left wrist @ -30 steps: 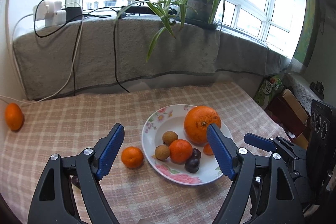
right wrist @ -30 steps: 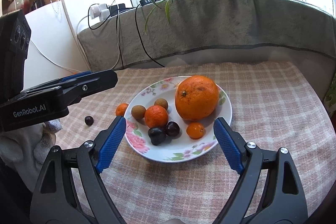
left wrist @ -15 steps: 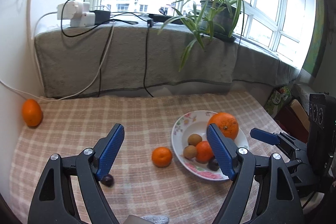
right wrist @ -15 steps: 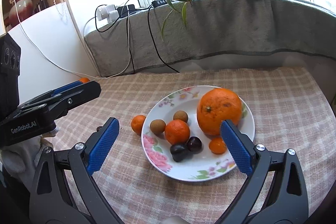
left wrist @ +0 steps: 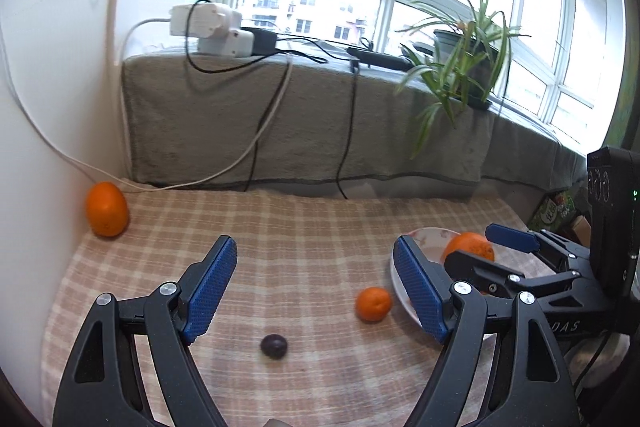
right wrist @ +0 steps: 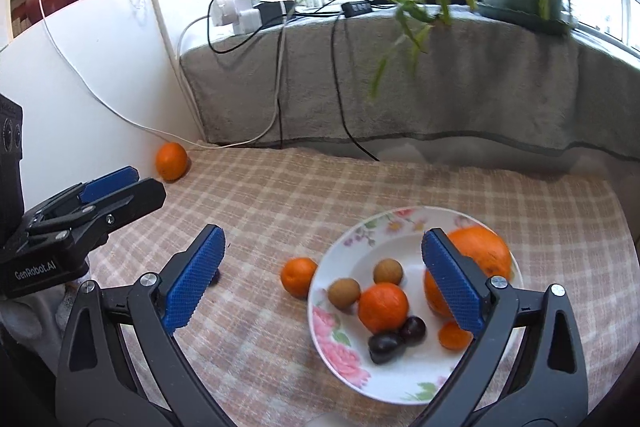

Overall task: Organize fruits
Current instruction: 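Move both tools toward the large orange lying against the wall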

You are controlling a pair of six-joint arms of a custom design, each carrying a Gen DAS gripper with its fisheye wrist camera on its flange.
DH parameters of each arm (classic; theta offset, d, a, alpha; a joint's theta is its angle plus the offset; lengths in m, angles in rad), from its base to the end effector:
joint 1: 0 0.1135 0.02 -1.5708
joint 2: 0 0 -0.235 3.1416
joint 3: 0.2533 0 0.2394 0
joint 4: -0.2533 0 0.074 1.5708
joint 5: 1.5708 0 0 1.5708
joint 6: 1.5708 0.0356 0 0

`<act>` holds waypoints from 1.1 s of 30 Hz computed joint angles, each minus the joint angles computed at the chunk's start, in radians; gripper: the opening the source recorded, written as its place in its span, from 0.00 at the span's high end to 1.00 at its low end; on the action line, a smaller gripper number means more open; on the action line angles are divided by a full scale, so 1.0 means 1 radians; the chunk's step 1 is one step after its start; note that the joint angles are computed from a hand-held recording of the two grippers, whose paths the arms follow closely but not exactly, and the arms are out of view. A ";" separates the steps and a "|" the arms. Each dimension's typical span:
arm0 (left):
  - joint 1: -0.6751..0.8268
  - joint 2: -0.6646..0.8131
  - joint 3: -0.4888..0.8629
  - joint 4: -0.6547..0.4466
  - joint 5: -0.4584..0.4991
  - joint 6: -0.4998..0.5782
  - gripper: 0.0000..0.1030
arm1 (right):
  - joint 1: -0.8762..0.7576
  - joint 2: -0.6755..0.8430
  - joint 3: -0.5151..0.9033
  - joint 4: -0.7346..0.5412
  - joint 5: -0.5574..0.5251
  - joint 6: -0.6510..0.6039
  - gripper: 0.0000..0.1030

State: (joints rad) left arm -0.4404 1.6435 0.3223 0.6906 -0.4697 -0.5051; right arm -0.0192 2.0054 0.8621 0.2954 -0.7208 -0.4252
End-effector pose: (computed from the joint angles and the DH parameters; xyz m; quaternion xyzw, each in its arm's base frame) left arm 0.2220 -0.0868 0.0758 -0.1334 0.8632 -0.0159 0.4867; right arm 0.3367 0.0170 0.0651 -0.2986 0.8322 0.2488 0.3955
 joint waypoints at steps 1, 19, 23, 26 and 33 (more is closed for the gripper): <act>0.015 -0.009 -0.018 0.011 0.002 0.001 0.21 | 0.019 -0.004 0.008 -0.009 0.009 -0.001 0.02; 0.358 0.102 -0.237 0.348 0.109 0.062 0.22 | 0.344 0.080 0.325 -0.304 0.043 0.011 0.02; 0.442 0.180 -0.219 0.405 0.153 0.095 0.25 | 0.406 0.178 0.495 -0.421 0.024 0.044 0.02; 0.509 0.224 -0.191 0.419 0.196 0.126 0.30 | 0.448 0.277 0.659 -0.536 0.005 0.061 0.05; 0.642 0.308 -0.111 0.408 0.274 0.165 0.43 | 0.544 0.537 1.080 -0.798 -0.019 0.100 0.12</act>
State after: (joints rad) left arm 0.2018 1.9515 0.2111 1.0991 -0.1958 -0.3398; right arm 0.5251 2.5429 1.9424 -0.5022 -0.7399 -0.3251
